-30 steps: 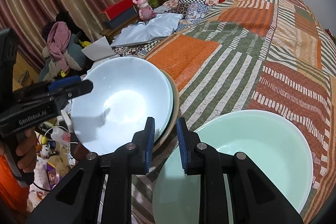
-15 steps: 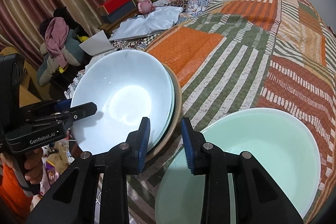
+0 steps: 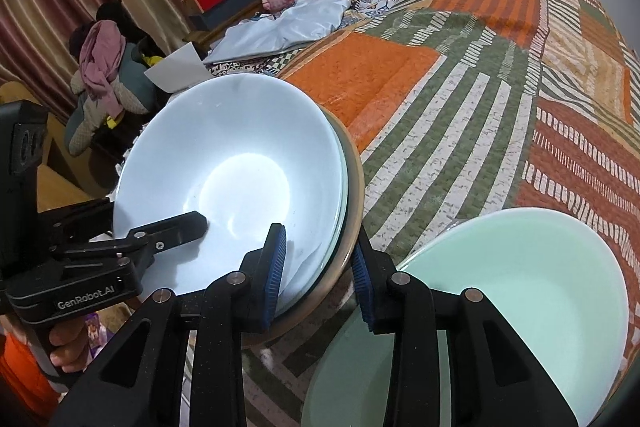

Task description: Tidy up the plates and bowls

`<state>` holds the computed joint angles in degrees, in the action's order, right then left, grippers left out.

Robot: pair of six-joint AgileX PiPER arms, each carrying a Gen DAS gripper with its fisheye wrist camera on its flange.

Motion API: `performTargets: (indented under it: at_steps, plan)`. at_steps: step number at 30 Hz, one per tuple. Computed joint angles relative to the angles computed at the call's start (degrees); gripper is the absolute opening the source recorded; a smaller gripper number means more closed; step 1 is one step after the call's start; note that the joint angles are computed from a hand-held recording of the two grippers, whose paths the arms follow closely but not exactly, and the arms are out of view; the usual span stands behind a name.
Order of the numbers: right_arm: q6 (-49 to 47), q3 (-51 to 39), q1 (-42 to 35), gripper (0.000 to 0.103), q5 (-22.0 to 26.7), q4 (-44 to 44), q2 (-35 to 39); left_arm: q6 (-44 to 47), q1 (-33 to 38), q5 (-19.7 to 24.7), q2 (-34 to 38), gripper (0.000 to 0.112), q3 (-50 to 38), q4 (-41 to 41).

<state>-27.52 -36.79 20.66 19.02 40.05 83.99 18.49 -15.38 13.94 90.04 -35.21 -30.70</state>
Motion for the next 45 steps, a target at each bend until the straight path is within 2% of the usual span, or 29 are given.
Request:
performTargets:
  at_steps: [3,6,13,16,23,33,45]
  plan:
    - [6.8,-0.3,1.8,0.029,-1.2,-5.9,-0.1,-6.4,-0.9,0.0,-0.3,0.042,-0.3,5.5]
    - [7.0,-0.6,1.2,0.029,-0.4,-5.7,-0.3,-15.5,-2.4,0.2,-1.2,0.042,-0.6,13.8]
    - [0.7,1.8,-1.1,0.028,-0.1,1.4,-3.9,-20.6,-3.4,2.2,-3.9,0.042,-1.0,17.8]
    - [0.2,3.1,-2.7,0.028,0.9,1.3,-7.2,-24.3,-4.8,3.0,-5.6,0.042,-1.0,20.8]
    - [6.3,4.8,-5.1,0.028,2.7,-5.2,-15.3,-35.7,-10.1,5.1,-10.1,0.042,-2.4,30.5]
    - [1.5,7.4,-16.0,0.028,8.7,-4.2,-24.4,-46.5,-19.0,7.7,-10.1,0.042,-7.0,38.1]
    - [-11.1,10.8,-34.2,0.028,19.3,1.7,-32.1,-55.1,-28.5,9.2,-5.9,0.042,-12.1,43.6]
